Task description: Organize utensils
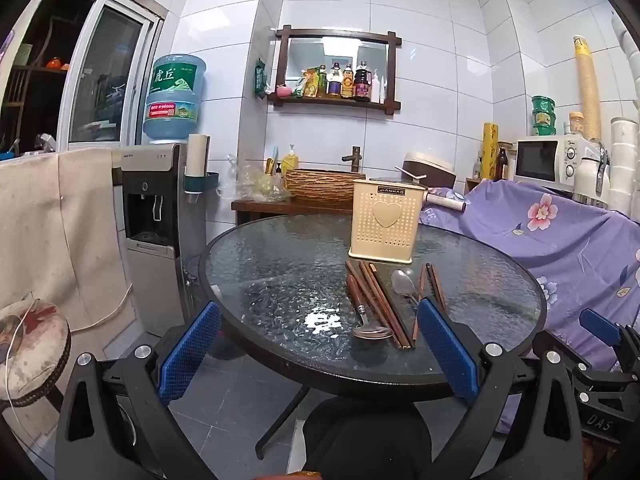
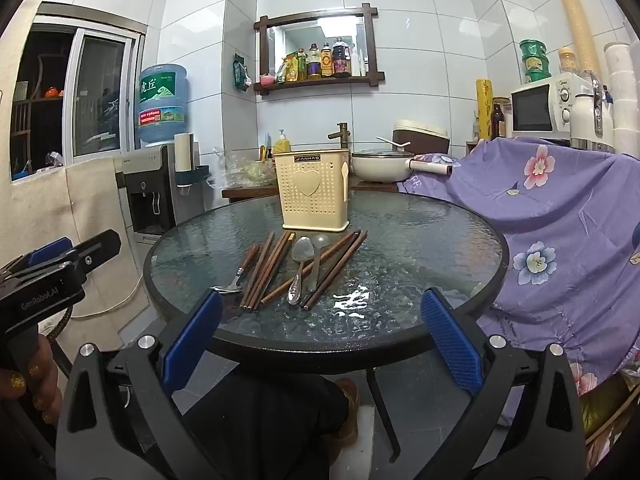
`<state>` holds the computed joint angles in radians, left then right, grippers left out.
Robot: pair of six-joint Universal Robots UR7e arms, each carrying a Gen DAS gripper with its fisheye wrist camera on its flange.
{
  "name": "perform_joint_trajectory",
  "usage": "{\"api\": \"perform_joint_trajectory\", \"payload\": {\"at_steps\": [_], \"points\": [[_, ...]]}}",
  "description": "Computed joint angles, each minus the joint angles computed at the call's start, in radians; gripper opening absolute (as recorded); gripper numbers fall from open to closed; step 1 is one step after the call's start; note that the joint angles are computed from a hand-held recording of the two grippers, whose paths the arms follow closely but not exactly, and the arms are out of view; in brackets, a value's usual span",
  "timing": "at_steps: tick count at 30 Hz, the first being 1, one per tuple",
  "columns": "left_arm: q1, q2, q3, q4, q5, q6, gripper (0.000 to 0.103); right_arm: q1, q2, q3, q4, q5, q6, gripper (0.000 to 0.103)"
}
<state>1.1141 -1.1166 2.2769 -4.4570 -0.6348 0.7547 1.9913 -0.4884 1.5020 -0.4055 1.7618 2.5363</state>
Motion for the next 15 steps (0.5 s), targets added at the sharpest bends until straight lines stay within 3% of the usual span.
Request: {"api": "perform_joint_trajectory", "payload": {"at_steps": [15], "points": [[0.001,0.005,-0.003,-0.012,-0.003,0.020,0.097,-0.001,-0.001,-0.001,0.003,-0.001,0.004,0.098]]}}
